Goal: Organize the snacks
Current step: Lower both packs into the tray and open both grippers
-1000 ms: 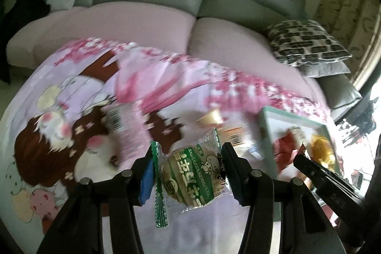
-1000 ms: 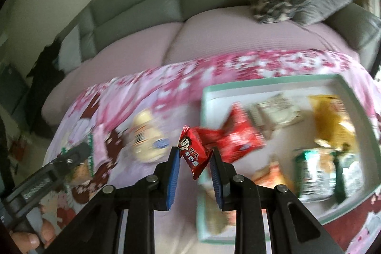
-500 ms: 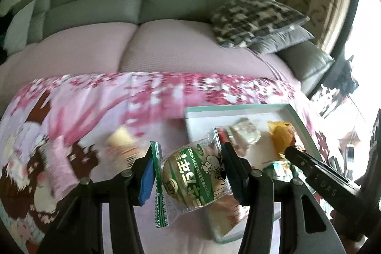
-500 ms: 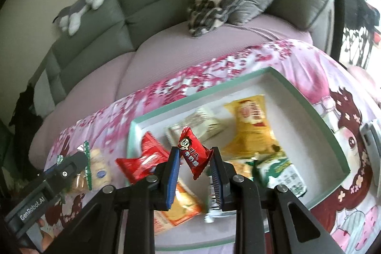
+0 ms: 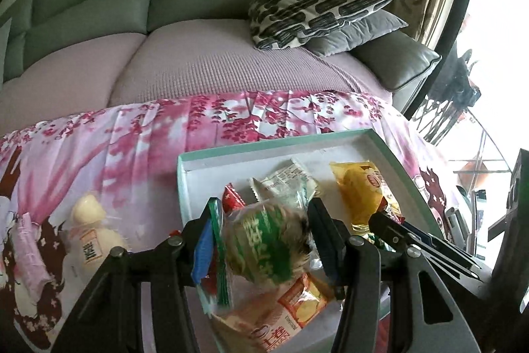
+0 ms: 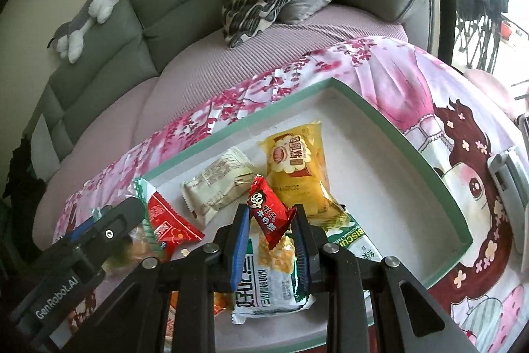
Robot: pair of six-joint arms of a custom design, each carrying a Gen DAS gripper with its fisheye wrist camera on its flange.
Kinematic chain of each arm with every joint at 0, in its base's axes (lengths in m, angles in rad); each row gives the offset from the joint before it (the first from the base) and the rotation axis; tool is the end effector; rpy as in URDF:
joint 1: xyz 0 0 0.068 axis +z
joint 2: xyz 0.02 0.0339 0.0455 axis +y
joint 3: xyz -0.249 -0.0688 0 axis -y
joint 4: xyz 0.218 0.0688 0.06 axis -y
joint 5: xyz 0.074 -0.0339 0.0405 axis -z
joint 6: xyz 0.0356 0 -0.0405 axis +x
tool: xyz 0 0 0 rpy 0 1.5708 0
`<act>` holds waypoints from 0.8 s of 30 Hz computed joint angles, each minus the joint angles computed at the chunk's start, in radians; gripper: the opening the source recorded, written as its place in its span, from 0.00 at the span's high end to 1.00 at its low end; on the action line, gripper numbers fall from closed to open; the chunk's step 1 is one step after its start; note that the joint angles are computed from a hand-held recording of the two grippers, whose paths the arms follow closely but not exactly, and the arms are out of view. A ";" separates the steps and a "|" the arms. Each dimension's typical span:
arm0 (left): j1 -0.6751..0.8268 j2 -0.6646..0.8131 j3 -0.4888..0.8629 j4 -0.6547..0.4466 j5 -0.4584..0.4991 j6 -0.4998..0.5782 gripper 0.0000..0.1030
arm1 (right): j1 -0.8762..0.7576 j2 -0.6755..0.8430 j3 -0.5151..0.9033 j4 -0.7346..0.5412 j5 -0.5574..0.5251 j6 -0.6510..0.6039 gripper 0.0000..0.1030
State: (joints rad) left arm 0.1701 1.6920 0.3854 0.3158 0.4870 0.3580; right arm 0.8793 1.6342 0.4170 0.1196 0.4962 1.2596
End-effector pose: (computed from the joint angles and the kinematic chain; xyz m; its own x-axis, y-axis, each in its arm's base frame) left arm 0.2224 0.0213 0.0777 -0.7360 0.1878 -0.6504 0.3855 0.9060 -0.1746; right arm 0.1505 0.1552 0.0845 -0.6869 0.4830 -0.5430 0.3753 0.8756 0.3041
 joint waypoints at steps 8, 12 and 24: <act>0.032 0.001 0.017 -0.037 0.015 0.011 0.41 | 0.007 0.021 0.017 -0.009 -0.003 -0.003 0.71; 0.063 0.014 0.035 -0.070 -0.002 0.028 0.40 | 0.013 0.026 0.034 -0.046 0.008 0.013 0.67; 0.183 0.078 0.049 -0.059 -0.049 0.084 0.23 | 0.029 0.026 0.057 -0.105 0.020 0.050 0.26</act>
